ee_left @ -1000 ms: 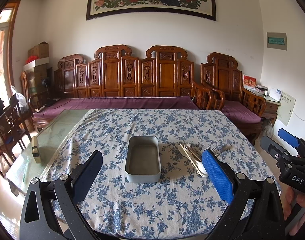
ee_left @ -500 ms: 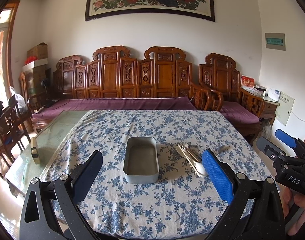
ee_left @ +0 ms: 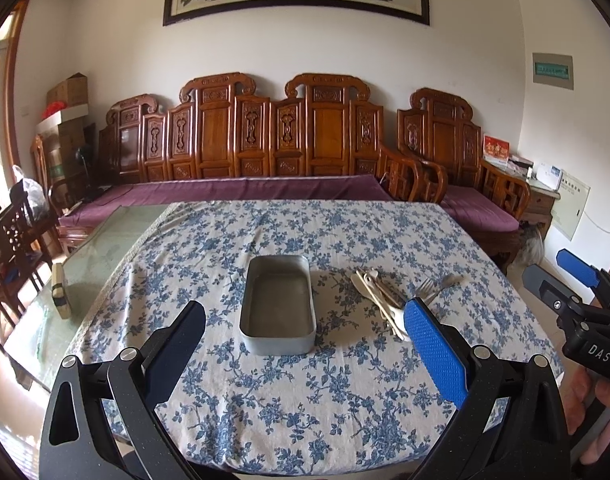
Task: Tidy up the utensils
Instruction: 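Grasp a wooden chopstick with the left tool while the right tool grasps a white plastic spoon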
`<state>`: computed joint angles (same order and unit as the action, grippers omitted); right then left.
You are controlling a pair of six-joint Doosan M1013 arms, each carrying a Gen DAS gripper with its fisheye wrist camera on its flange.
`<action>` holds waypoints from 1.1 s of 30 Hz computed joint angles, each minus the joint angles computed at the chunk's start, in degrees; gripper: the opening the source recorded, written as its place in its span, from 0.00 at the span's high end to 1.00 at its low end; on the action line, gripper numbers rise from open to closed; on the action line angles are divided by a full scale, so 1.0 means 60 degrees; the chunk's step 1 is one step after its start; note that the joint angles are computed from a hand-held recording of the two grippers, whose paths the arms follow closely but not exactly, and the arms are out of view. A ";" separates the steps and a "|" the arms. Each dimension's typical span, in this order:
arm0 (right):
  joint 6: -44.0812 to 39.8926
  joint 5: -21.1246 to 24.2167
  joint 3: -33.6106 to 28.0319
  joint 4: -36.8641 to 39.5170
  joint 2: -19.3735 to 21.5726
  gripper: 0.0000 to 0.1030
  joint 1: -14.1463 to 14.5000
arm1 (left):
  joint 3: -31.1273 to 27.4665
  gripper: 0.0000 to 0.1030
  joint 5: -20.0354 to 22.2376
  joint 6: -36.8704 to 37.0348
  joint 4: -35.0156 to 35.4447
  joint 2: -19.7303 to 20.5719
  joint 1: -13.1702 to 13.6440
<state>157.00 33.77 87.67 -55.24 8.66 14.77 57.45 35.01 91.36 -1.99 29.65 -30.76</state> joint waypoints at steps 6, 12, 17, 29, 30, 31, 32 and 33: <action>-0.0927 -0.0243 -0.0023 0.0817 0.0252 0.17 -0.0345 | -0.0596 0.06 0.0579 0.0267 -0.0157 0.0530 0.0005; -0.2046 -0.0514 -0.0150 0.2119 0.0534 0.33 -0.0797 | -0.1265 0.06 0.1026 0.0527 -0.0319 0.1066 -0.0015; -0.2907 -0.0797 -0.0170 0.3128 0.0695 0.44 -0.1144 | -0.2029 0.06 0.1516 0.0660 -0.0422 0.1595 -0.0055; -0.6495 -0.0874 -0.0704 0.6819 0.1681 0.57 -0.1960 | -0.4211 0.06 0.3148 0.0932 -0.0899 0.3099 -0.0135; -0.6723 -0.0862 -0.0757 0.7002 0.1772 0.58 -0.2010 | -0.4424 0.07 0.3329 0.0933 -0.0941 0.3247 -0.0144; -0.6974 -0.0817 -0.0834 0.7209 0.1880 0.58 -0.2071 | -0.4649 0.06 0.3513 0.0947 -0.0957 0.3395 -0.0158; -0.7258 -0.0803 -0.0876 0.7474 0.1957 0.59 -0.2129 | -0.4833 0.07 0.3660 0.0988 -0.0971 0.3530 -0.0176; -0.7550 -0.0787 -0.0942 0.7730 0.2056 0.59 -0.2197 | -0.5014 0.07 0.3805 0.1040 -0.0977 0.3655 -0.0197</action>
